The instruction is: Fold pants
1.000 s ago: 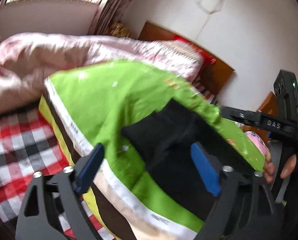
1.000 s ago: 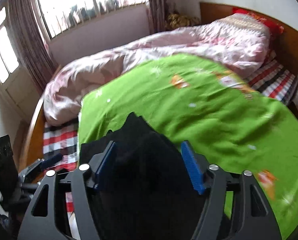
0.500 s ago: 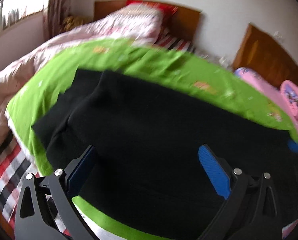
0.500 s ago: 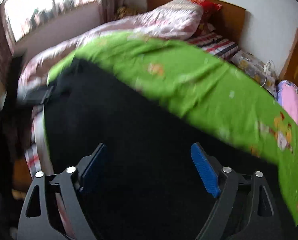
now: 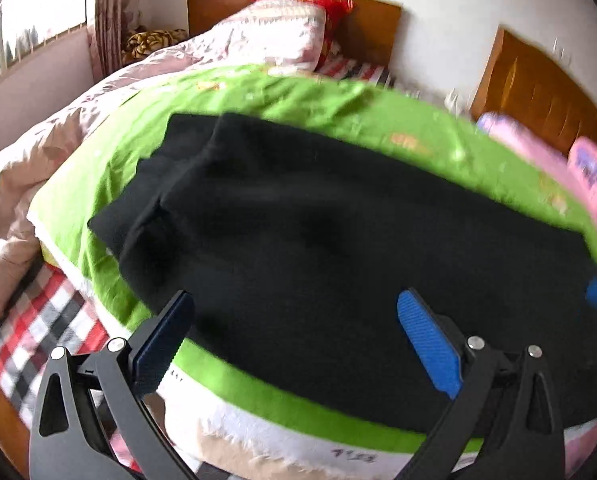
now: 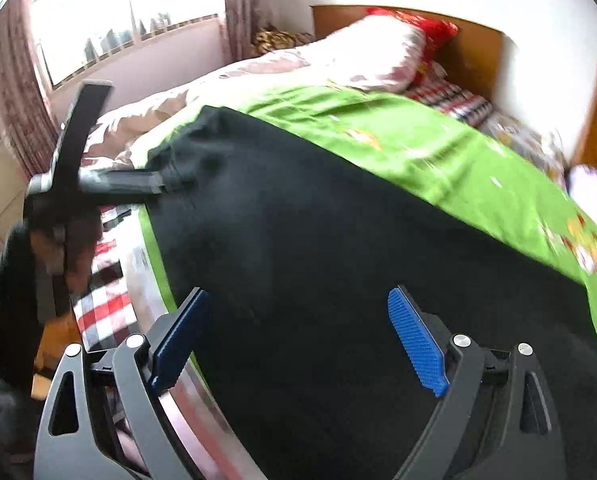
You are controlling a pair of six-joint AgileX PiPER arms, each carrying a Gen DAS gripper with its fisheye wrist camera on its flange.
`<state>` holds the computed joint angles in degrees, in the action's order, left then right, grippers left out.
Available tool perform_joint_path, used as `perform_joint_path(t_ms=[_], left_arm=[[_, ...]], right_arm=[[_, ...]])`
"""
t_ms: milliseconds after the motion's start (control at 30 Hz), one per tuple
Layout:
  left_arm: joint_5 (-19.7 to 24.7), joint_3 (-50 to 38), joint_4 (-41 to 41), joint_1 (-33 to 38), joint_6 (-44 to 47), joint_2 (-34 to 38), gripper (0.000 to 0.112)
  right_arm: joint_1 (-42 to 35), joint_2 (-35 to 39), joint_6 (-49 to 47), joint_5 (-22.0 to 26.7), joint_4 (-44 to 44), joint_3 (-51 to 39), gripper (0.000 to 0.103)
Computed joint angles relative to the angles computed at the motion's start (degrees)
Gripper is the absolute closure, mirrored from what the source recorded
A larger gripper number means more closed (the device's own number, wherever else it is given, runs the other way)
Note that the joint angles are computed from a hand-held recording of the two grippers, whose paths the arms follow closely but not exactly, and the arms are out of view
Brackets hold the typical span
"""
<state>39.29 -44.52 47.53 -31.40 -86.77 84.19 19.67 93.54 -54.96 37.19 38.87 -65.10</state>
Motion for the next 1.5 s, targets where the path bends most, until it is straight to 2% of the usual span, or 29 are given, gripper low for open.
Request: perform_joint_path(t_ms=[67, 133, 167, 200, 233, 267, 333, 433, 467, 533, 567, 667, 733, 800, 867, 900, 933, 967, 1000, 1033, 1067, 1133, 1267, 1333, 1400, 1433, 1467, 1500], left_arm=[[-1.09, 1.22, 1.34, 0.10, -1.51, 0.31, 0.011], [-3.22, 3.03, 1.54, 0.92, -2.23, -1.00, 0.011], [-3.23, 3.51, 1.93, 0.72, -2.30, -1.39, 0.011], [-2.06, 3.61, 2.18, -0.13, -2.29, -1.80, 0.011], [-0.26, 3.65, 2.52, -1.35, -2.83, -2.36, 0.011], [1.75, 4.18, 4.04, -3.46, -4.52, -3.42, 0.011], [2.46, 5.50, 6.34, -5.93, -6.60, -4.62, 0.011], [6.09, 6.28, 8.33, -8.10, -9.43, -3.00, 0.011], [5.12, 6.97, 9.22, -7.79, -9.99, -2.98, 0.011], [0.32, 8.60, 8.15, -4.48, -8.73, -5.04, 0.011], [0.32, 8.17, 6.28, -3.77, -6.84, -5.43, 0.011], [6.42, 7.84, 7.65, -5.95, -8.12, -7.70, 0.011], [5.11, 8.47, 7.87, -3.91, -8.53, -8.78, 0.011], [4.76, 8.03, 7.21, -2.05, -8.07, -6.39, 0.011], [1.36, 9.17, 7.86, 0.04, -9.45, -5.09, 0.011], [-0.63, 9.93, 6.60, 1.52, -9.05, -6.21, 0.011], [-0.81, 9.34, 3.82, 2.45, -6.36, -6.65, 0.011], [1.30, 8.02, 1.99, 2.06, -4.27, -6.44, 0.011], [5.71, 5.81, 1.45, 0.39, -3.23, -5.80, 0.011], [9.05, 4.23, 2.37, -1.54, -3.63, -5.98, 0.011], [10.11, 2.99, 3.26, -2.69, -3.70, -6.80, 0.011], [8.84, -0.90, 4.06, -4.34, -2.83, -7.44, 0.011], [4.90, -16.72, 1.73, -7.11, 8.11, 3.84, 0.011], [0.51, -27.42, -3.74, -7.41, 16.94, 12.03, 0.011], [-3.37, -38.05, -13.35, -7.36, 28.40, 20.56, 0.011], [-3.32, -43.28, -18.54, -7.29, 34.13, 24.80, 0.011], [-1.00, -49.01, -21.94, -7.51, 38.47, 29.38, 0.011], [2.37, -54.74, -23.11, -7.70, 40.53, 34.34, 0.011]], right_arm=[[4.50, 3.01, 8.40, -2.86, -7.50, -2.41, 0.015], [7.42, 6.00, 12.06, -4.72, -14.14, -2.30, 0.016], [8.10, 6.44, 10.67, -4.61, -14.03, -1.14, 0.016], [7.67, 5.29, 8.20, -6.79, -11.62, 1.42, 0.015], [7.05, 4.68, 6.97, -6.68, -10.24, 2.18, 0.015], [6.70, 4.63, 6.88, -6.19, -9.87, 2.18, 0.015], [6.66, 4.89, 7.43, -5.97, -9.13, 0.85, 0.015], [9.04, 5.92, 10.30, -8.03, -9.55, -0.25, 0.015], [10.18, 7.17, 11.55, -7.56, -10.74, -1.47, 0.015], [12.62, 8.33, 15.00, -9.94, -15.86, -0.83, 0.014], [12.73, 7.57, 14.14, -10.37, -15.71, -0.07, 0.014], [11.20, 6.36, 9.72, -6.86, -11.87, -0.82, 0.014], [11.78, 6.38, 10.70, -8.48, -11.35, -1.16, 0.014], [13.63, 7.72, 14.51, -10.64, -13.92, -1.82, 0.014], [15.37, 9.24, 18.03, -10.47, -19.13, -2.13, 0.014], [14.95, 8.02, 16.84, -9.67, -18.52, -1.51, 0.014], [13.77, 7.75, 13.42, -6.57, -15.81, -1.91, 0.014], [11.59, 6.97, 8.18, -2.21, -11.72, -2.09, 0.014], [9.53, 5.74, 4.56, -0.15, -8.88, -1.87, 0.014], [7.07, 3.81, 1.01, 0.25, -5.81, -0.70, 0.014], [4.35, 2.43, -1.35, 0.72, -3.62, -0.16, 0.014], [-2.63, 1.59, -1.85, 1.61, -1.77, -1.50, 0.014], [-14.83, 5.82, 4.78, 3.16, -4.87, -8.51, 0.014], [-20.22, 6.80, 4.60, 3.56, -4.76, -10.09, 0.014], [-25.03, 8.37, 3.44, 4.22, -4.93, -11.65, 0.012], [-27.06, 9.79, 3.17, 4.99, -5.88, -12.92, 0.011], [-29.04, 11.95, 3.22, 6.55, -7.14, -14.52, 0.011], [-31.20, 15.88, 5.53, 10.39, -10.65, -18.26, 0.011]])
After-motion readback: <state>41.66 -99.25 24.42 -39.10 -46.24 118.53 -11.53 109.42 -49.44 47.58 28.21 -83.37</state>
